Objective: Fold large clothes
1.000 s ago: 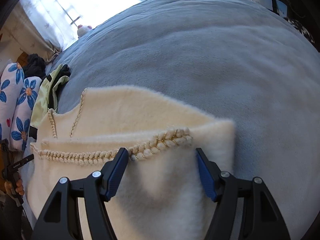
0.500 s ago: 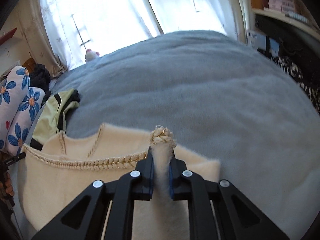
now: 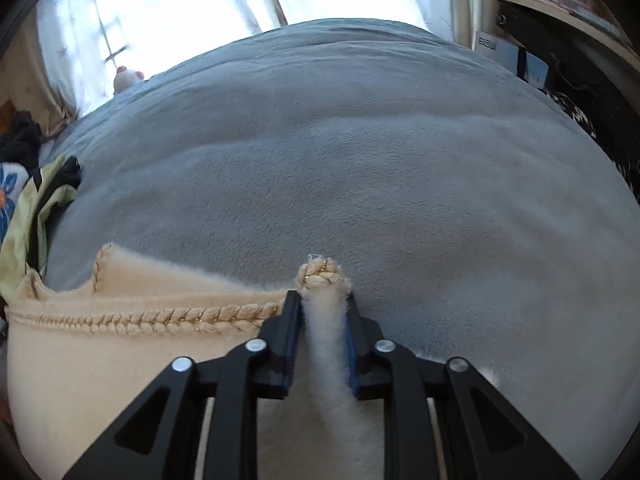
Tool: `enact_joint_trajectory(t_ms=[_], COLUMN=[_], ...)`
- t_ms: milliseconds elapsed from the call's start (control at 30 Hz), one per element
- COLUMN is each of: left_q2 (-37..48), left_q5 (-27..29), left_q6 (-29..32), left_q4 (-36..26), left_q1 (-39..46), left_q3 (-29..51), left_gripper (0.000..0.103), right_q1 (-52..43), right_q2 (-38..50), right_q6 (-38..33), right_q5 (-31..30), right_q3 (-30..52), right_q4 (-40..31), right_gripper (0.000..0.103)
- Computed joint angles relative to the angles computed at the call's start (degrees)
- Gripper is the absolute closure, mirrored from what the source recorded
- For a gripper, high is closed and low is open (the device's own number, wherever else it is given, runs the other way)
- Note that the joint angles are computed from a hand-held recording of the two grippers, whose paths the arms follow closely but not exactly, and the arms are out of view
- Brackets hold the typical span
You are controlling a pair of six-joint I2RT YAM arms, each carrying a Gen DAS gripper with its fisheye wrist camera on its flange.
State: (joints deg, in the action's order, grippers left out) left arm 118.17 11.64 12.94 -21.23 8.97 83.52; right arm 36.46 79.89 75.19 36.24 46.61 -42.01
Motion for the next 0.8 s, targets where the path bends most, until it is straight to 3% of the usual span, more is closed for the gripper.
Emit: enact_joint_trajectory(t_ms=[33, 167, 300, 500, 567, 633, 700, 800], left_q2=[-0.1, -2.8, -11.8, -18.8, -20.6, -21.3, -20.3, -17.8], left_q5=[-0.1, 0.0, 1.8, 5.9, 4.8, 2.1, -0.5, -3.8], left_q6=[0.1, 0.5, 1.6, 3.5, 3.2, 2.0, 0.3, 0.0], left_q4=[-0.6, -2.3, 0.8, -5.5, -4.3, -2.8, -1.6, 2.6], left_q1=[0.0, 1.0, 1.8, -1.6, -4.7, -7.8, -9.8, -9.7], left_q3=[0.5, 0.6, -6.6, -11.4, -14.8, -17.5, -18.6, -19.3], left_gripper=[0.083, 0.080, 0.080, 0.080, 0.080, 0.080, 0.080, 0.077], right_q1=[-0.4, 2.5, 10.3, 16.6, 16.9, 16.8, 15.8, 15.5], right_q2=[-0.6, -3.6, -1.8, 9.7, 15.3, 21.3, 24.0, 21.9], right_q6=[0.5, 5.6, 12.0, 5.4, 0.6, -1.5, -2.1, -1.5], right_q5=[-0.7, 0.5, 4.5, 2.6, 0.5, -0.4, -1.7, -0.5], right_q3=[0.2, 2.5, 8.9, 20.0, 24.7, 29.8, 30.8, 25.7], right_q4=[-1.2, -9.1, -16.8, -8.8, -4.5, -4.8, -4.0, -1.5], right_gripper=[0.060, 0.060, 0.060, 0.060, 0.060, 0.060, 0.060, 0.063])
